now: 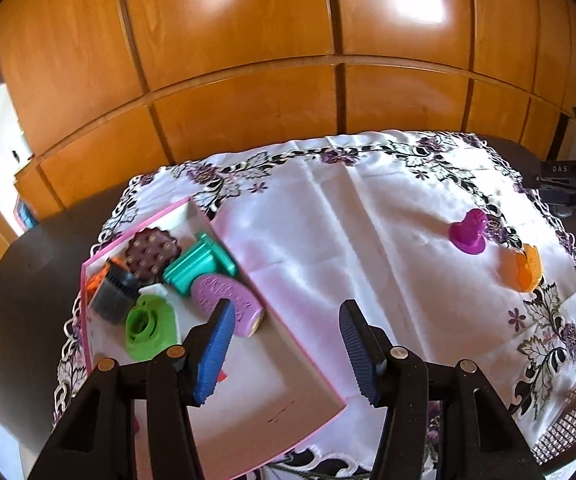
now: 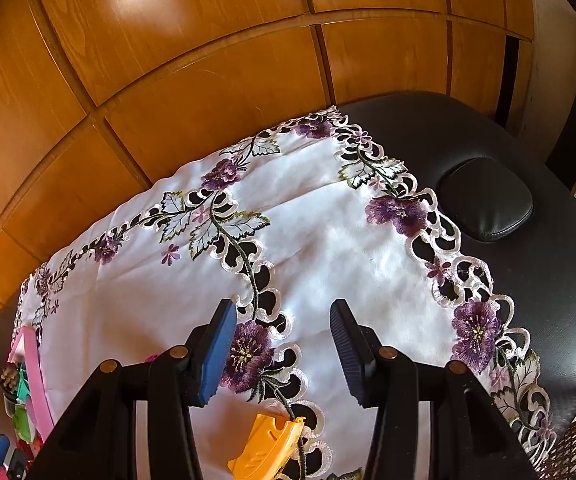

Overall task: Organize rigid objects
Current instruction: 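Reach to the magenta cup-shaped toy and grasp it with the left gripper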

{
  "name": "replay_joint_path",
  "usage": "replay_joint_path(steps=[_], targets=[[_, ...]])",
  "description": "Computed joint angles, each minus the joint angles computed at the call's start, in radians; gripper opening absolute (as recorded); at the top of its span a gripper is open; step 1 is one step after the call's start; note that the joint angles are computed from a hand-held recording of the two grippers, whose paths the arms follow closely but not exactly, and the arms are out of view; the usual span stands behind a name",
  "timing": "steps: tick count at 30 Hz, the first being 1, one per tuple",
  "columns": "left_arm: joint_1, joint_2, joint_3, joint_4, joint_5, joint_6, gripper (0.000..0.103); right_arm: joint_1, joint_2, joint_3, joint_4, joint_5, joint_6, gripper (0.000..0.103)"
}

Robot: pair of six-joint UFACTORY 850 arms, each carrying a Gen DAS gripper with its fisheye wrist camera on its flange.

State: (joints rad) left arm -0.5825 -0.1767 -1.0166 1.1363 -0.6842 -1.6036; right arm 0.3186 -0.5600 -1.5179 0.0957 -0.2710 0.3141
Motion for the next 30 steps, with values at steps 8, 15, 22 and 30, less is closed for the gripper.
replay_joint_path(steps=[8,15,22,30], targets=[[-0.007,-0.06,-0.068,-0.034,0.018,0.081,0.055,-0.003,0.003,0.003,0.059,0.006,-0.051,0.049],[-0.012,-0.123,-0.144,-0.065,0.028,0.16,0.055,-0.007,0.01,0.011,0.139,0.019,-0.118,0.049],[-0.022,-0.187,-0.228,-0.075,0.048,0.234,0.058,-0.015,0.012,0.013,0.239,0.021,-0.197,0.049],[-0.022,-0.253,-0.304,-0.164,0.071,0.341,0.059,-0.023,0.018,0.019,0.31,0.03,-0.245,0.049]])
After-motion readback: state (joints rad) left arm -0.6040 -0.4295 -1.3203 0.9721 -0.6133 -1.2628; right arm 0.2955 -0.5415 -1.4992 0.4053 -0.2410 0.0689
